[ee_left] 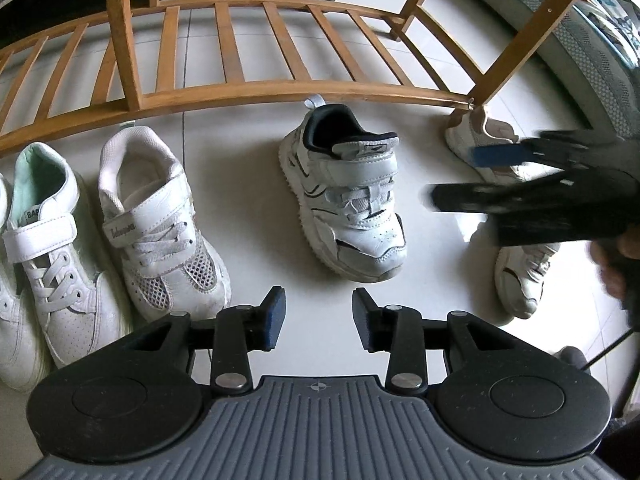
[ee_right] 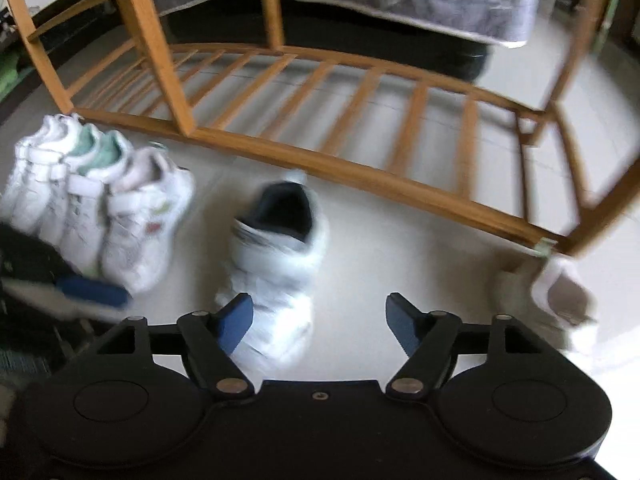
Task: Organize scattered shoes
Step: 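Move the right gripper to the next black-lined sneaker and grasp its heel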
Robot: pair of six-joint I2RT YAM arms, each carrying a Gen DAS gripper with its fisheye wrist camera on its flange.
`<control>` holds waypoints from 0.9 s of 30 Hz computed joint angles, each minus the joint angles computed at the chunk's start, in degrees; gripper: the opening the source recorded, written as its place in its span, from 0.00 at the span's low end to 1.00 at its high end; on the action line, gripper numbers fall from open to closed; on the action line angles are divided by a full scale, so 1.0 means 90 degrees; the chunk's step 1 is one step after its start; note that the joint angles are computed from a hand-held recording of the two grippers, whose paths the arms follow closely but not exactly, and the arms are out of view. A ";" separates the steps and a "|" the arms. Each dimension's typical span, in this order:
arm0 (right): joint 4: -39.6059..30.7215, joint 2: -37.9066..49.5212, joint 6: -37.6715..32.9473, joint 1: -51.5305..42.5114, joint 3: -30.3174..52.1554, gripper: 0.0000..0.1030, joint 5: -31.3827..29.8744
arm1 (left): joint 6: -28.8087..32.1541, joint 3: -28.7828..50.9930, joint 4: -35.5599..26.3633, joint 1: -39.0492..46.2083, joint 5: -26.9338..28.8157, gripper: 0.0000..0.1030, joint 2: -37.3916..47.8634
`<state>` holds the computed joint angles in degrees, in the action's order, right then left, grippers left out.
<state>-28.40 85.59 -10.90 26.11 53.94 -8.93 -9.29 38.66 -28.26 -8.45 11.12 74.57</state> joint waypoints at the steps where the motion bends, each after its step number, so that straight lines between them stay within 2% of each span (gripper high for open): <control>1: -0.0064 -0.0121 -0.0031 -0.0102 -0.0061 0.76 0.0065 | -0.0011 0.0001 -0.0006 -0.0013 -0.0010 0.37 -0.0006; 7: -0.0342 -0.0599 -0.0192 -0.1133 -0.0363 0.78 0.0536 | -0.0102 0.0038 -0.0054 -0.0193 -0.0071 0.38 -0.0033; 12: -0.0586 -0.0281 0.0046 -0.1816 -0.0298 0.78 0.0543 | -0.0188 0.0040 -0.0093 -0.0333 -0.0145 0.38 -0.0049; 13: -0.0602 -0.0208 0.0086 -0.1910 -0.0293 0.82 0.0520 | -0.0205 0.0038 -0.0105 -0.0348 -0.0149 0.38 -0.0059; 22: -0.0728 0.0107 0.0125 -0.2150 -0.0338 0.81 0.0437 | -0.0232 0.0017 -0.0166 -0.0437 -0.0172 0.40 -0.0108; 27: -0.0676 0.0230 0.0213 -0.2201 -0.0379 0.77 0.0376 | -0.0226 -0.0007 -0.0188 -0.0462 -0.0175 0.40 -0.0138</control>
<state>-34.49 87.66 -8.98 6.30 50.53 -5.54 -11.32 38.60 -29.95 -12.60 9.54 73.33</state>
